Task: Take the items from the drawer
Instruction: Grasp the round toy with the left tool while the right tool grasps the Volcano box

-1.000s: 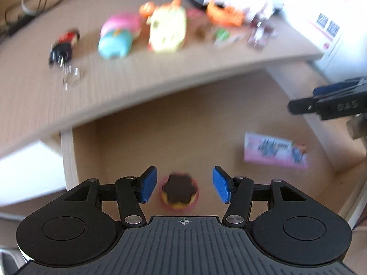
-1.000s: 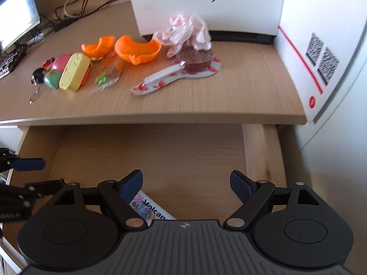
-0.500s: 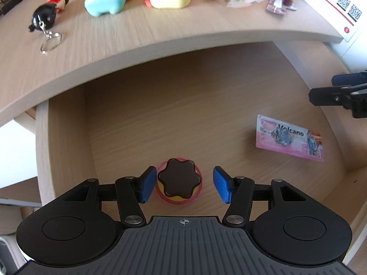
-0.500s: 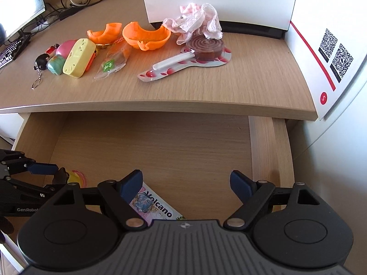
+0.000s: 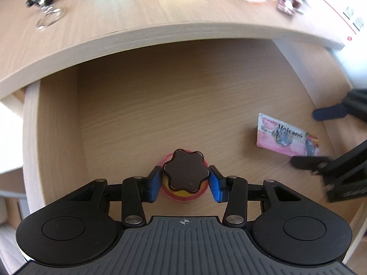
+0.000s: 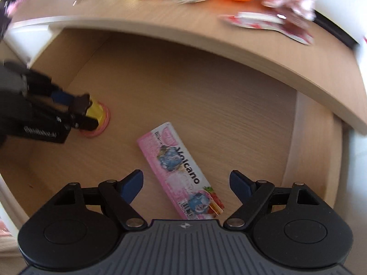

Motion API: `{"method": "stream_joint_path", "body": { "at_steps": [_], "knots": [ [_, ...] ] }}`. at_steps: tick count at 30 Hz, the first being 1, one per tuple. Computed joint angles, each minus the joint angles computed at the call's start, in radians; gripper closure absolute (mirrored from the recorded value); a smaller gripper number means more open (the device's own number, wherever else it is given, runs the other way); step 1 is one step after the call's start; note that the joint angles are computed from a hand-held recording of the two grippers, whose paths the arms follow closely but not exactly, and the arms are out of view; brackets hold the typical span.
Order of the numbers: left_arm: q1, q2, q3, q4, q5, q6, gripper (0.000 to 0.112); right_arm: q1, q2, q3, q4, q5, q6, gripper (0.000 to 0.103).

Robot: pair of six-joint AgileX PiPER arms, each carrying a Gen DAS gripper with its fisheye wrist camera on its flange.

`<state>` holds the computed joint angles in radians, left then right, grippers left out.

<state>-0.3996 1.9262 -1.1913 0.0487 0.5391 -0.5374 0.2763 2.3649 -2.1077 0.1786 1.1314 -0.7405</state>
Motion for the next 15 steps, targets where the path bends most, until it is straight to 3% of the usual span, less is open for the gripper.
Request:
{"method": "stream_joint_path", "body": {
  "at_steps": [3,9,12,15],
  "knots": [
    [0.013,-0.058,0.057,-0.033,-0.021,-0.006,0.065,0.035,0.013,0.007,-0.040,-0.026,-0.022,0.028],
    [0.024,-0.147,0.110,-0.067,-0.028,0.005,0.065,0.050,0.118,-0.157,-0.045,0.086,0.010,0.048],
    [0.010,-0.186,0.150,-0.088,-0.046,0.016,0.065,0.058,0.094,-0.125,-0.050,0.073,0.007,0.057],
    [-0.042,-0.172,0.155,-0.078,-0.089,-0.022,0.065,0.056,0.009,-0.008,-0.012,0.024,-0.008,0.058]
  ]
}}
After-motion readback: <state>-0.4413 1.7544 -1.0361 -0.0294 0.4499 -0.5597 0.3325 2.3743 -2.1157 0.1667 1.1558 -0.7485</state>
